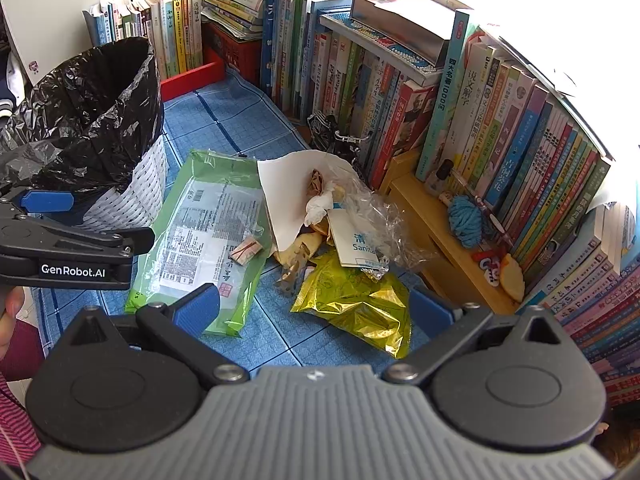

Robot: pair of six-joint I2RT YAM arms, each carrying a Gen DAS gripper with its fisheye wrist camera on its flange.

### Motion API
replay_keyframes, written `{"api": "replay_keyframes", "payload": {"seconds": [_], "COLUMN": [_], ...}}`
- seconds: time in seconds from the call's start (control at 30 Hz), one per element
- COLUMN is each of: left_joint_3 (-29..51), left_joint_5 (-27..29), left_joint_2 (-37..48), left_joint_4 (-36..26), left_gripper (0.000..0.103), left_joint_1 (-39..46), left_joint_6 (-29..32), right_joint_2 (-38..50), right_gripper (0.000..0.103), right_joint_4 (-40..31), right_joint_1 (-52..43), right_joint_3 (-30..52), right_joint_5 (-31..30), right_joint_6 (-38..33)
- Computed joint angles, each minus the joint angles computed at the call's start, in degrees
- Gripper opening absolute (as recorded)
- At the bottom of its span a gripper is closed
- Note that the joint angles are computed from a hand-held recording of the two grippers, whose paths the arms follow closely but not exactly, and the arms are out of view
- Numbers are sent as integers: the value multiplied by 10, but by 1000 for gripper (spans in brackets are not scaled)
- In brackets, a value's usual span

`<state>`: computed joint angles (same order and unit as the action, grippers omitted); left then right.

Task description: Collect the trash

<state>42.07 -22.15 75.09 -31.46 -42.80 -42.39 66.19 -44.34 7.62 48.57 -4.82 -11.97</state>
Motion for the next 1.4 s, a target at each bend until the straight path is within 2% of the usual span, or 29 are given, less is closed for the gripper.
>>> {"api": "replay_keyframes", "payload": {"seconds": [0.13,0.2,1.4], "left_joint_3": [-2,-3,-5], "left_joint_5": [3,2,5], "left_joint_2": [0,-1,1], "left_joint_4": [0,0,-6], "left_gripper": [103,103,103], "left_joint_1": [3,2,6], "left_joint_6": [1,0,-4], "right_joint_2": [18,-3,3], "right_gripper": [103,103,103], "right_joint_4": [1,3,3], "right_joint_1": [-12,4,5], "right_joint_3": [14,-4,-4], "right_joint_5": [-5,6,14], "right_joint_6": [-11,3,3]}}
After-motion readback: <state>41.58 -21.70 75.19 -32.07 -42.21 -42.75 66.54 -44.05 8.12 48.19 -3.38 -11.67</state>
